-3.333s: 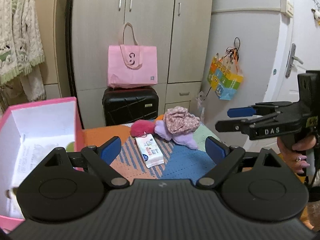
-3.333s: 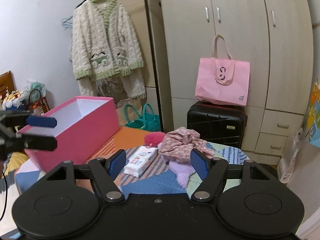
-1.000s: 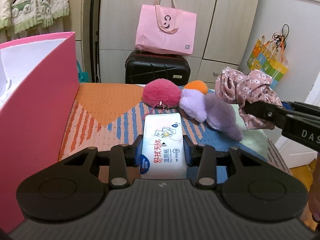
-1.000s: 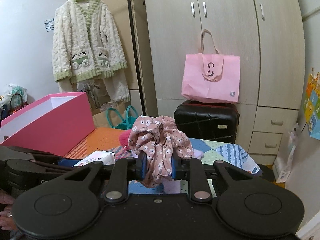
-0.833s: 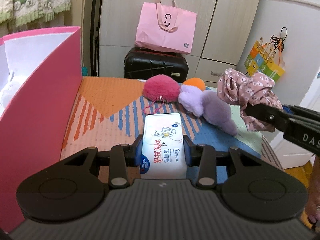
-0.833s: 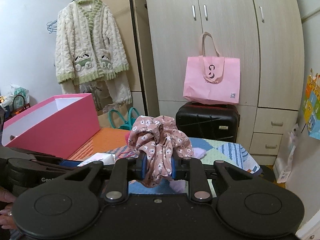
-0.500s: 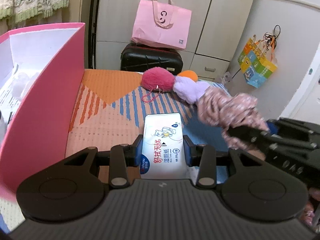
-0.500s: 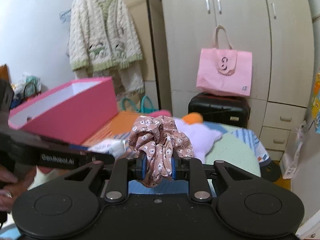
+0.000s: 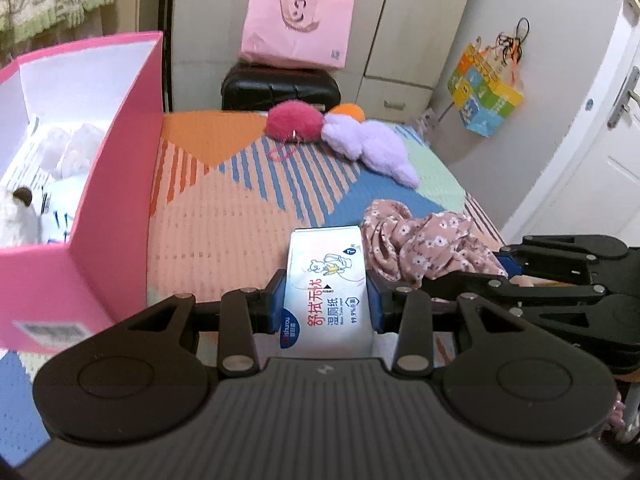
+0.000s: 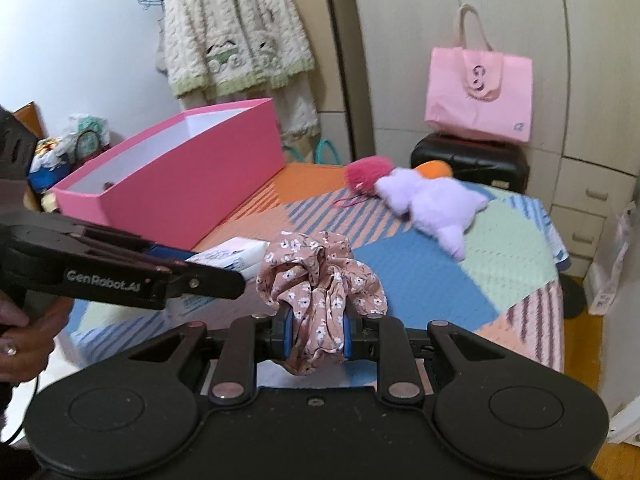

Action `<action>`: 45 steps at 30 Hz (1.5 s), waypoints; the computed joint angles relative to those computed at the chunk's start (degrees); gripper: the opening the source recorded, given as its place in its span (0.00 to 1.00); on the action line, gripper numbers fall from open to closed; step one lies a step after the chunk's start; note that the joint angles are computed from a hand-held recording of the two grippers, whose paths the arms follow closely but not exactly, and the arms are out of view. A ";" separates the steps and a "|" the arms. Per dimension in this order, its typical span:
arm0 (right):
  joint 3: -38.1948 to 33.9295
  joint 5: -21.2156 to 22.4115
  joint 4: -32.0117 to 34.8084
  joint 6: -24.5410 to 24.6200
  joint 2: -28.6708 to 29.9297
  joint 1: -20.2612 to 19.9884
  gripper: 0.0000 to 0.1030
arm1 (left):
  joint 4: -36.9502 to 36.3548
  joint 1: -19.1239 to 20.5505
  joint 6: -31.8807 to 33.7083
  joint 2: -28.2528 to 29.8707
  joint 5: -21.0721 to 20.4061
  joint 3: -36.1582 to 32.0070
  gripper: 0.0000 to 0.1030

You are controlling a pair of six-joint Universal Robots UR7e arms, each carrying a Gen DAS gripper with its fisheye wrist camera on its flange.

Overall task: Organize soft objects
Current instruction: 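Carry the wipes pack and floral cloth over the pink box with both tools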

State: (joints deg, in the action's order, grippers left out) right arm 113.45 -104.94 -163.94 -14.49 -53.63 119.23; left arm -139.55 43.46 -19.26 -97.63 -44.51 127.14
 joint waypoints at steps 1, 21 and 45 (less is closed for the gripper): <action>0.15 0.47 0.82 0.10 -0.47 0.04 0.25 | 1.63 0.22 -1.12 -0.63 -1.19 -0.35 0.37; -5.28 9.89 22.34 1.35 -4.96 4.37 0.25 | 27.45 -6.28 -12.51 -14.95 -4.31 -2.89 0.37; -19.25 19.99 19.58 -0.99 6.99 9.40 0.26 | 38.70 -10.13 -6.51 -25.39 3.66 -11.09 0.37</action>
State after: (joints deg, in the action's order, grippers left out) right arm 94.19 -84.96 -144.35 -15.48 -46.64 128.63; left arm -100.85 33.33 -25.76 -123.02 -40.84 116.06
